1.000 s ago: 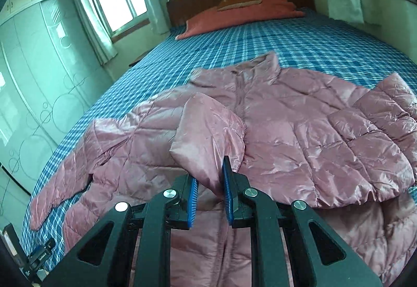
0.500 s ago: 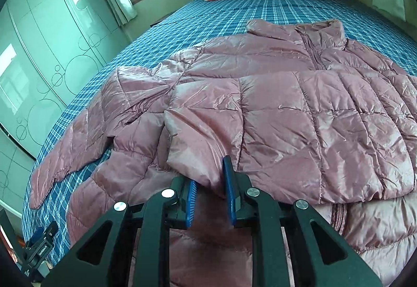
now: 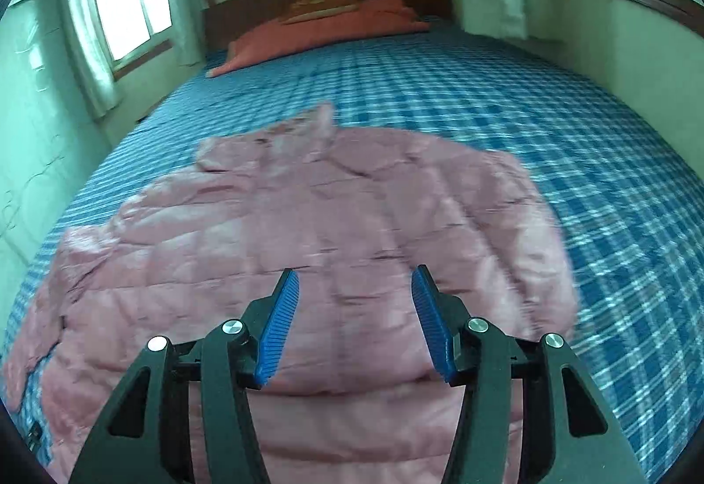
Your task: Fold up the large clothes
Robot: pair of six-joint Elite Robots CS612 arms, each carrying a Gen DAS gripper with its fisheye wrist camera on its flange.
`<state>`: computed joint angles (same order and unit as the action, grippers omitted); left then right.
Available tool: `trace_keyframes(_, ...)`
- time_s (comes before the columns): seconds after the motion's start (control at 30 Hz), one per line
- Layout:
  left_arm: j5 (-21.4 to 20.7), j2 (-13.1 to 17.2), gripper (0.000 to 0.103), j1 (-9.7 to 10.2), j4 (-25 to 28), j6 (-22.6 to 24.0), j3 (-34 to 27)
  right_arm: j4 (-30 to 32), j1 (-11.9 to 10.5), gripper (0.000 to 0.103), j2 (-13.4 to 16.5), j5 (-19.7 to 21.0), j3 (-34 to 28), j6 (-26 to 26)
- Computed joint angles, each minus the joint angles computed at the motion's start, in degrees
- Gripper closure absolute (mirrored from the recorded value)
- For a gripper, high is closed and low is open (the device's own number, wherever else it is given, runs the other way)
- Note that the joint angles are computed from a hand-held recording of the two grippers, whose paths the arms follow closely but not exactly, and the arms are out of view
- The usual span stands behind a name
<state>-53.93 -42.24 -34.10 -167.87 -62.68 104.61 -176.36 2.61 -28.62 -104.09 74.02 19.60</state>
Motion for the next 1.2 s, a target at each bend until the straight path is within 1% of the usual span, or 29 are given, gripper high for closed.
trace_keyframes(0.03,0.1,0.0,0.002,-0.03,0.1,0.0,0.0,2.3,-0.4,0.050,0.3,-0.6,-0.4,0.6)
trace_keyframes(0.07,0.1,0.0,0.002,-0.03,0.1,0.0,0.0,5.2,-1.0,0.050,0.6,1.1,-0.8,1.1)
trace_keyframes(0.1,0.0,0.0,0.002,0.01,0.1,0.0,0.0,5.9,-1.5,0.050,1.0,3.1,-0.9,0.7)
trace_keyframes(0.13,0.0,0.0,0.002,0.02,0.1,0.0,0.0,4.9,-1.4,0.050,1.0,2.8,-0.7,-1.0)
trace_keyframes(0.17,0.1,0.0,0.002,0.01,0.1,0.0,0.0,6.3,-1.1,0.050,0.8,2.0,-1.2,-2.5)
trace_keyframes(0.2,0.1,0.0,0.002,-0.01,0.1,0.0,0.0,6.8,-1.1,0.050,0.6,2.3,-1.5,-3.2)
trace_keyframes(0.27,0.1,0.0,0.002,-0.03,0.2,0.0,-0.1,4.5,-1.3,0.050,0.4,3.3,-1.7,-2.6)
trace_keyframes(0.33,0.1,0.0,0.002,-0.03,0.2,0.0,-0.1,3.7,-1.5,0.050,1.0,1.8,-3.5,-1.9)
trace_keyframes(0.4,0.1,0.1,0.002,-0.02,0.1,0.0,-0.1,5.0,-1.6,0.050,2.4,0.4,-6.4,-1.7)
trace_keyframes(0.47,0.1,0.1,0.002,-0.04,0.1,0.0,-0.1,8.2,-1.8,0.050,3.6,-1.0,-8.6,-1.6)
trace_keyframes(0.5,0.2,0.1,0.002,-0.04,0.2,0.0,-0.1,11.4,-2.1,0.049,4.6,-0.5,-10.2,-1.6)
trace_keyframes(0.53,0.2,0.1,0.002,-0.05,0.2,0.0,-0.1,12.8,-2.2,0.048,5.3,0.2,-11.0,-2.4)
trace_keyframes(0.57,0.2,0.1,0.002,-0.04,0.3,0.0,-0.1,11.8,-2.1,0.048,5.3,-0.6,-10.8,-3.4)
trace_keyframes(0.6,0.2,0.1,0.002,-0.04,0.2,0.1,-0.1,12.4,-1.9,0.048,5.0,-1.5,-10.7,-3.6)
trace_keyframes(0.63,0.2,0.1,0.002,-0.03,0.1,0.1,0.0,12.5,-1.7,0.048,4.6,-1.5,-10.3,-3.4)
trace_keyframes(0.7,0.2,0.1,0.002,-0.07,0.2,0.0,-0.1,9.1,-1.4,0.048,3.1,-0.4,-7.5,-3.1)
trace_keyframes(0.8,0.2,0.1,0.002,-0.05,0.0,0.1,-0.1,4.5,-0.2,0.048,1.5,0.1,-3.4,-4.1)
trace_keyframes(0.9,0.3,0.1,0.002,-0.06,0.1,0.1,-0.1,4.8,0.1,0.048,1.8,1.4,-2.7,-4.5)
trace_keyframes(0.97,0.3,0.1,0.002,-0.06,0.2,0.1,-0.1,3.7,0.5,0.046,2.7,-0.6,-3.0,-5.4)
trace_keyframes(1.07,0.3,0.1,0.002,-0.09,0.2,0.1,-0.1,4.6,0.8,0.045,3.2,-2.3,-4.2,-6.3)
trace_keyframes(1.2,0.3,0.1,0.002,-0.05,0.1,0.1,-0.1,3.4,0.7,0.045,3.3,-2.2,-3.9,-6.3)
